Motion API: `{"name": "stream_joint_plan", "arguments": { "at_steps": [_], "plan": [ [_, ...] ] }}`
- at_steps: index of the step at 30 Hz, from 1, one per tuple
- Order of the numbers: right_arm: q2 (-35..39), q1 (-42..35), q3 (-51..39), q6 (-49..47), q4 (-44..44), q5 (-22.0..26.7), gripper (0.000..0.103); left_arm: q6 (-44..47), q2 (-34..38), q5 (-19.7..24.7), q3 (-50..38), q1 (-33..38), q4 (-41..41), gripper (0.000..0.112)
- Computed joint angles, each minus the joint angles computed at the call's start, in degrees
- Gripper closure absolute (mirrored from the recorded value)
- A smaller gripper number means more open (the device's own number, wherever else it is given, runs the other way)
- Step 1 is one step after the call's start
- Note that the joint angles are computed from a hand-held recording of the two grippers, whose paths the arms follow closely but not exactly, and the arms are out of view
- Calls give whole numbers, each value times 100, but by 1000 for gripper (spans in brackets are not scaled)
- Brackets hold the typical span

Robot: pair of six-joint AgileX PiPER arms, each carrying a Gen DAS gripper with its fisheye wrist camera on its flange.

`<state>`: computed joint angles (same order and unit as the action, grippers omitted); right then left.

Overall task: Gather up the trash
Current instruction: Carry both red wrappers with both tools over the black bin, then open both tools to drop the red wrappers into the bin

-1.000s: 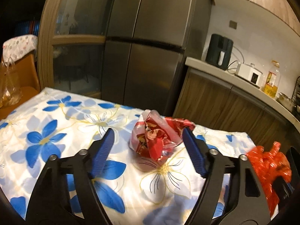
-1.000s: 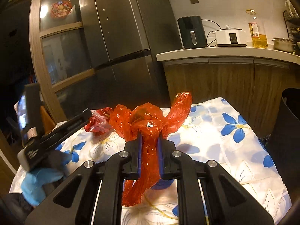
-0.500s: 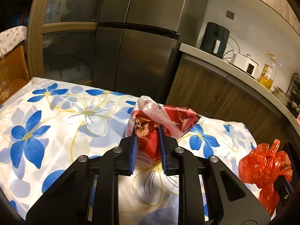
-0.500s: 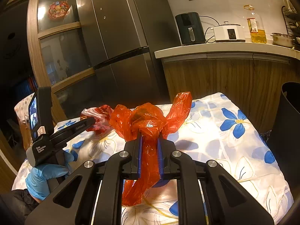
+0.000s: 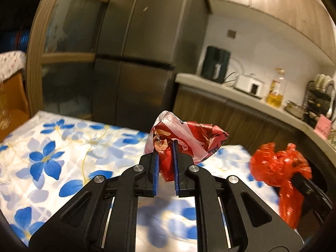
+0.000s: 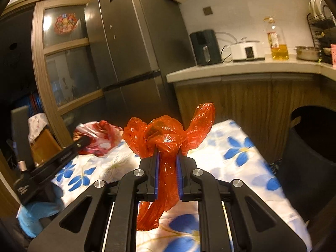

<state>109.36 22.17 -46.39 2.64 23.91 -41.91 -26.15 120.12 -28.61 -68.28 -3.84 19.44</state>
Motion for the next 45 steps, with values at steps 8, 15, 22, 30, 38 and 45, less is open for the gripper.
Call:
{"name": "stream_joint_plan", "arguments": {
  "at_steps": [8, 15, 22, 30, 38, 45],
  "plan": [
    [-1159, -532, 1353, 41, 24, -593, 89, 686, -1046, -351, 1020, -1119, -758, 102],
    [-2096, -1760, 2365, 271, -341, -823, 89, 1135, -975, -110, 633, -2494, -1458, 102],
    [-2204, -3293, 2557, 859, -1490, -752, 89, 1677, -151, 517, -685, -3521, -2090, 102],
    [-1712, -4184, 2035, 1432, -2485, -525, 87, 1729, 720, 1137, -1943, -3846, -2200, 101],
    [-1335, -4475, 1746, 1881, -3071, -509, 74, 917, 1233, 1498, -2643, -3814, -1289, 95],
    [-1308, -4528, 1771, 1873, -3074, -494, 63, 987, 1247, 1494, -2620, -3768, -1359, 62]
  ]
}}
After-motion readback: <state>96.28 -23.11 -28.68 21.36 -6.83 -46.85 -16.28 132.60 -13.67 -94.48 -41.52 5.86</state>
